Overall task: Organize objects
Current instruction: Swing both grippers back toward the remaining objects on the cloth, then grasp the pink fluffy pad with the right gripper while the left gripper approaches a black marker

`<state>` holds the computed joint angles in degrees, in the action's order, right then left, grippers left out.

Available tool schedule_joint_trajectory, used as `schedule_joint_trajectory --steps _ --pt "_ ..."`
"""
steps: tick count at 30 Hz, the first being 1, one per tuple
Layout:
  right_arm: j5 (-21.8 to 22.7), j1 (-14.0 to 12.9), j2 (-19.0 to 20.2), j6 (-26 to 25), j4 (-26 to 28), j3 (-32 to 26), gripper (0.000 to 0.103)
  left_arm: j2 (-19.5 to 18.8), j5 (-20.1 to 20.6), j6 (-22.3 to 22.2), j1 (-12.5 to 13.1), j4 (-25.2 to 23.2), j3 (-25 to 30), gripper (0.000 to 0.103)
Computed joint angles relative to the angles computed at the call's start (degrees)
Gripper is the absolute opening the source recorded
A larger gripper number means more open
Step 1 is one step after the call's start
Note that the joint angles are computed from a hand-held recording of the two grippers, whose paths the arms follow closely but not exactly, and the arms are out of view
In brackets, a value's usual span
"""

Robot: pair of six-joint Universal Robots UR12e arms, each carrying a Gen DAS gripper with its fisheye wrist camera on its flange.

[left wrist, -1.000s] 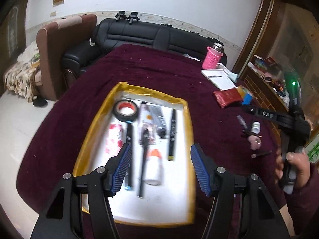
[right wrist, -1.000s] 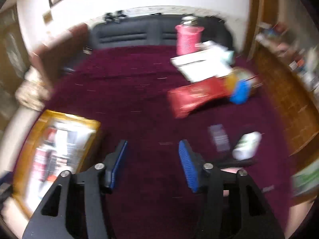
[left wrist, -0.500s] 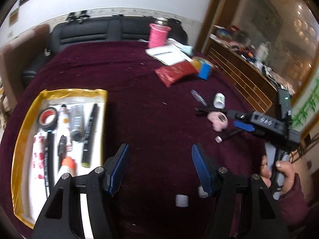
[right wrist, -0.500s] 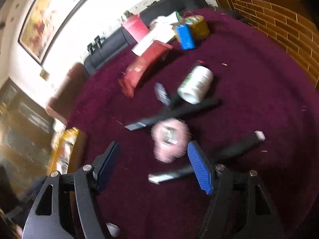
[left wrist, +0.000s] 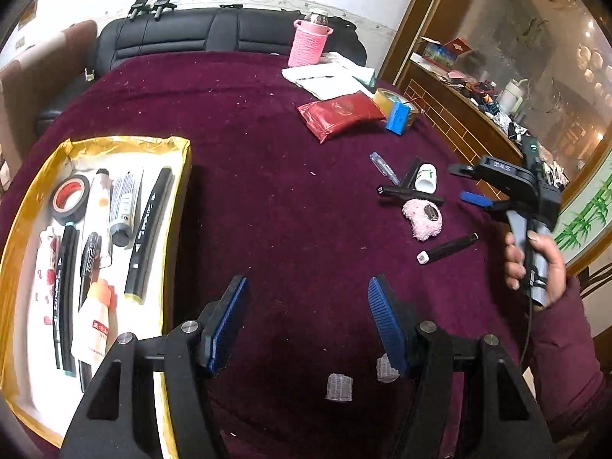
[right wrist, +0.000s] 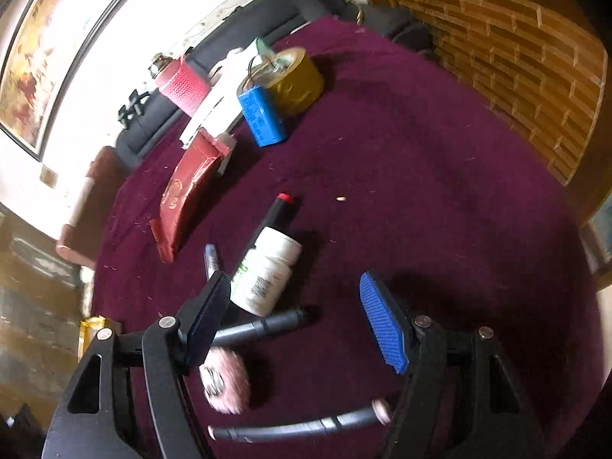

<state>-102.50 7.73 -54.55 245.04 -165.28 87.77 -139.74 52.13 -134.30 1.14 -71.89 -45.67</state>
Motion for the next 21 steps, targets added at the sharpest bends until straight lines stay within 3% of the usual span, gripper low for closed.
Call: schedule_joint_trajectory --steps 2,5,7,11,13,15,18,21 --pt "4.46 -0.7 1.41 -0.17 -0.82 -1.2 0.071 -0.08 0.13 -0.26 0.09 0.52 0.02 0.059" --pt "6.09 -0.39 2.8 -3.25 0.24 -3.77 0.075 -0.13 -0.08 -0.39 0.21 1.34 -0.01 0.059" --pt "12.01 -0.38 4.2 -5.16 -0.36 -5.78 0.075 -0.22 -0.21 -0.35 0.27 1.53 0.11 0.059" --pt "17.94 1.28 7.27 -12.83 5.11 -12.4 0.075 -0.67 -0.46 -0.05 0.31 0.17 0.9 0.059" --pt "23.72 1.59 8.71 -14.99 4.49 -14.66 0.075 -0.72 -0.31 0.39 0.32 -0.2 1.03 0.059" --pt "26.69 1.98 9.37 -16.79 3.66 -16.1 0.075 -0.87 -0.33 0.63 0.39 -0.61 1.31 0.059" --pt "24.18 2.66 8.35 -16.84 0.96 -15.42 0.075 -1.32 -0.77 1.08 0.54 -2.4 2.38 0.059" --pt "17.6 3.23 6.29 -15.4 1.16 -13.3 0.075 -2.4 -1.0 0.9 0.44 -5.13 4.56 0.059"
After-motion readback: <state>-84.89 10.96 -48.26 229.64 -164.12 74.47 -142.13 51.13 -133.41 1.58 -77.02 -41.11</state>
